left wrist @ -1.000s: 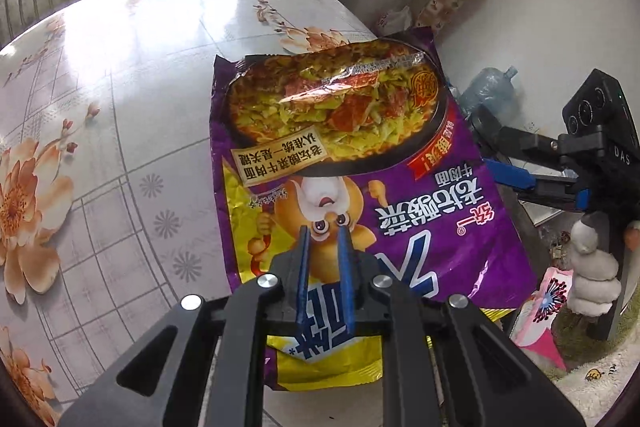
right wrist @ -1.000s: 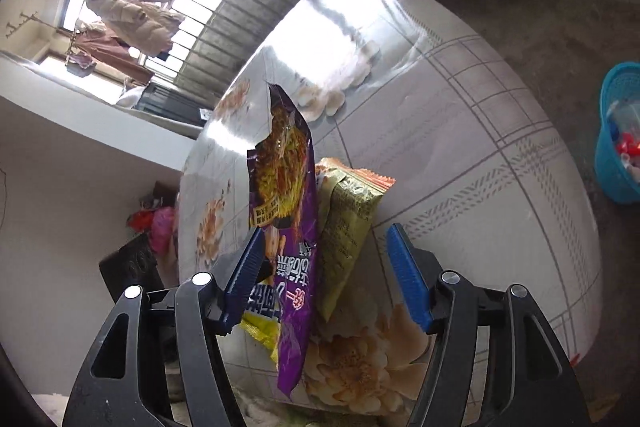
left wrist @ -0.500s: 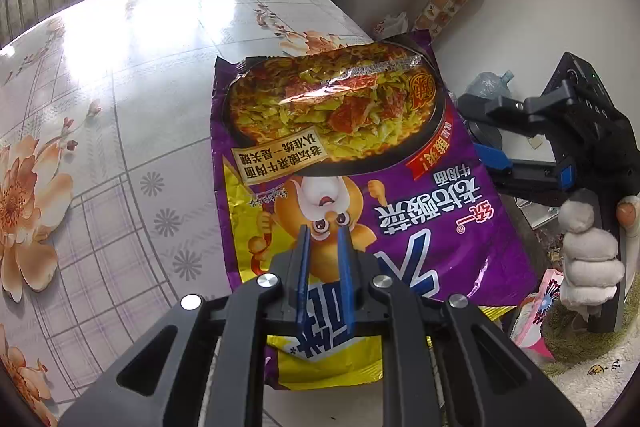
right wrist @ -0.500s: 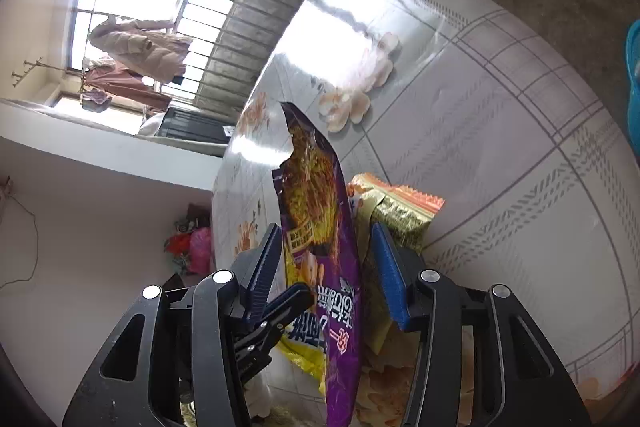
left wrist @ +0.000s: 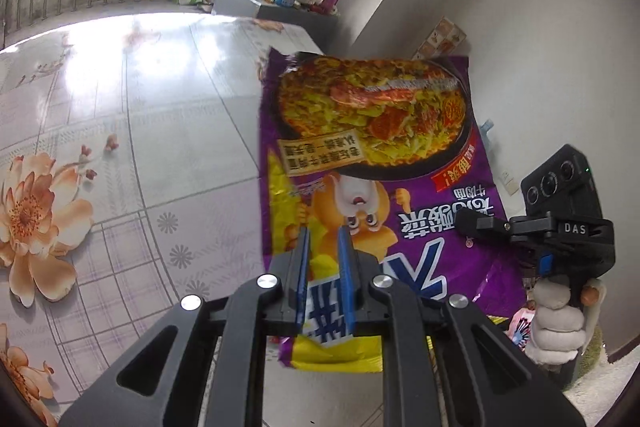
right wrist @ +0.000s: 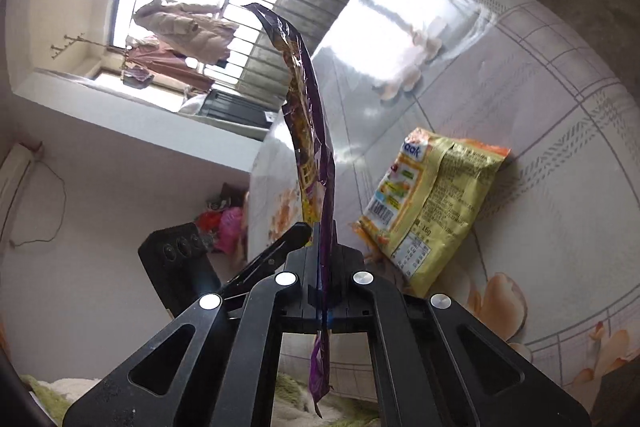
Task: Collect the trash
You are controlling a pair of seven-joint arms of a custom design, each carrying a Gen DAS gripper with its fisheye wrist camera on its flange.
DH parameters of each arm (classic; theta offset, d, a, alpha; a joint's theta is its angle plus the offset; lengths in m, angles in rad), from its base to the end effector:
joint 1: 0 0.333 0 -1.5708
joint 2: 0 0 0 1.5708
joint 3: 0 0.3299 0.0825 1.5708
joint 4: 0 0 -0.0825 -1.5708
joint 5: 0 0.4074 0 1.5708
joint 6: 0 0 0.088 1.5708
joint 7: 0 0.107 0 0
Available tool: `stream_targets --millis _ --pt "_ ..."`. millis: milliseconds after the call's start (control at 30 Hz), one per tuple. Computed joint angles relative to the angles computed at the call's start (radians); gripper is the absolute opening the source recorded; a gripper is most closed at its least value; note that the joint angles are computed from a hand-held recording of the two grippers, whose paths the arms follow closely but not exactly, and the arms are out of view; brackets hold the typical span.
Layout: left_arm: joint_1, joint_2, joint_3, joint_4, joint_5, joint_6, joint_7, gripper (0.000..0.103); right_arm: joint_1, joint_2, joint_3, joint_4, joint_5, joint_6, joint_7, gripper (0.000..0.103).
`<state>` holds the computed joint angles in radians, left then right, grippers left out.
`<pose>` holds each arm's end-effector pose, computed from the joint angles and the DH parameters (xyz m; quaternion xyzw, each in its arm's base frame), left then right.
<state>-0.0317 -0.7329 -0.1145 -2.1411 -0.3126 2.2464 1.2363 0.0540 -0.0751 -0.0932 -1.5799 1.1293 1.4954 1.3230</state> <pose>0.3614 -0.0853 0.7728 -0.7233 0.5496 -0.4019 0.1151 0.5449 0.0785 0.7348 -0.6786 0.5013 0.3246 0.4275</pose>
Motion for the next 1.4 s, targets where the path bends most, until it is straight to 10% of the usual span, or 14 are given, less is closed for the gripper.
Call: stream_targets --millis 267,667,1133,1400 --pt "-0.007 0.010 0.011 0.004 -0.026 -0.076 -0.042 0.014 -0.078 0.003 -0.038 0.036 -0.117 0.082 -0.040 0.000" --pt "-0.060 0.110 0.054 0.061 -0.184 -0.134 -0.044 0.040 -0.009 -0.044 0.004 0.017 -0.473 0.172 -0.019 0.000" --pt "-0.031 0.188 0.004 0.116 -0.126 -0.096 -0.072 0.040 0.005 -0.037 -0.004 0.026 -0.492 0.162 -0.046 0.000" --pt "-0.029 0.231 -0.025 0.163 -0.023 -0.121 -0.070 0.020 0.009 -0.035 0.000 0.023 -0.494 0.170 -0.049 0.000"
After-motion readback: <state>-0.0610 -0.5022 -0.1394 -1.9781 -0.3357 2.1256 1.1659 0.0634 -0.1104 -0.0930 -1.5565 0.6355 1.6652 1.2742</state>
